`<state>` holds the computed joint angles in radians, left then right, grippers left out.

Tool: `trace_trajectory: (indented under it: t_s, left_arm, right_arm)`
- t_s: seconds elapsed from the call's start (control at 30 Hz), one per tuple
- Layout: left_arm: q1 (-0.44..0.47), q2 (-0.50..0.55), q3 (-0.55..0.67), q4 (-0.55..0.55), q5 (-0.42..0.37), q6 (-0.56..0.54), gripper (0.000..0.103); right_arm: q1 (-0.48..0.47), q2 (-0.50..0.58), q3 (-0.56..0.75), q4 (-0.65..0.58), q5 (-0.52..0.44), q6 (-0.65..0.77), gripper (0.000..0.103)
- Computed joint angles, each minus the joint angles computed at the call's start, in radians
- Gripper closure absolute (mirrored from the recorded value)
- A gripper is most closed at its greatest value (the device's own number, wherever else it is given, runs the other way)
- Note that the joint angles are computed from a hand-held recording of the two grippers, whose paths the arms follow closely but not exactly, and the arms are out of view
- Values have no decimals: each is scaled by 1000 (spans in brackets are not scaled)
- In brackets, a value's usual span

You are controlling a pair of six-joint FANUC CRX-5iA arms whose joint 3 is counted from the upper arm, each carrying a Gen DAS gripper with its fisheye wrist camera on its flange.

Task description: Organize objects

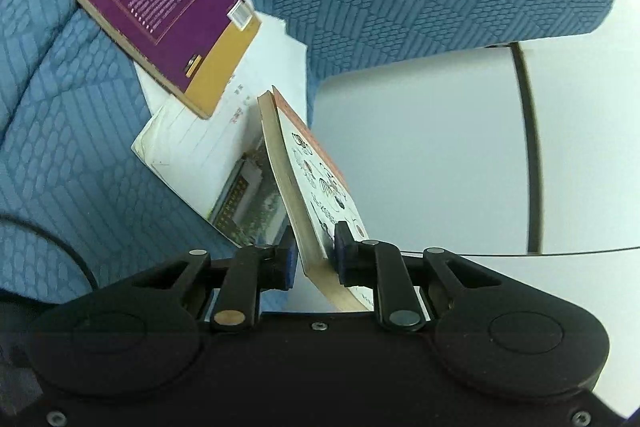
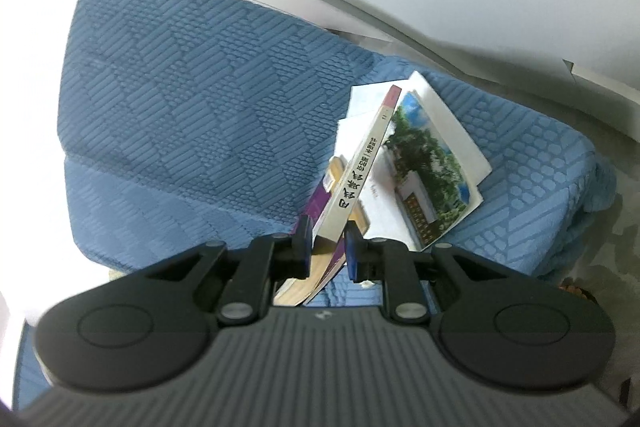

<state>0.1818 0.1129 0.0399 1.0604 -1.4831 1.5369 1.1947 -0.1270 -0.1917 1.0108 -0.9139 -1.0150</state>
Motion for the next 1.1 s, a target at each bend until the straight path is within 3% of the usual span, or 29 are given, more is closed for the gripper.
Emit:
trace_trajectory:
  t_s: [0.37,0.83,1.1]
  left_arm:
    - [122,-4,112,28,-129,43,84]
    - [349,47,262,82,-280,65,82]
    - [429,161,485,107,-342,78,82]
  right_arm:
    - [52,106,236,-53,-89,162,82]
    - [75,335,608,-143,-93,388,81]
    - [75,453,765,-117,-39,413,81]
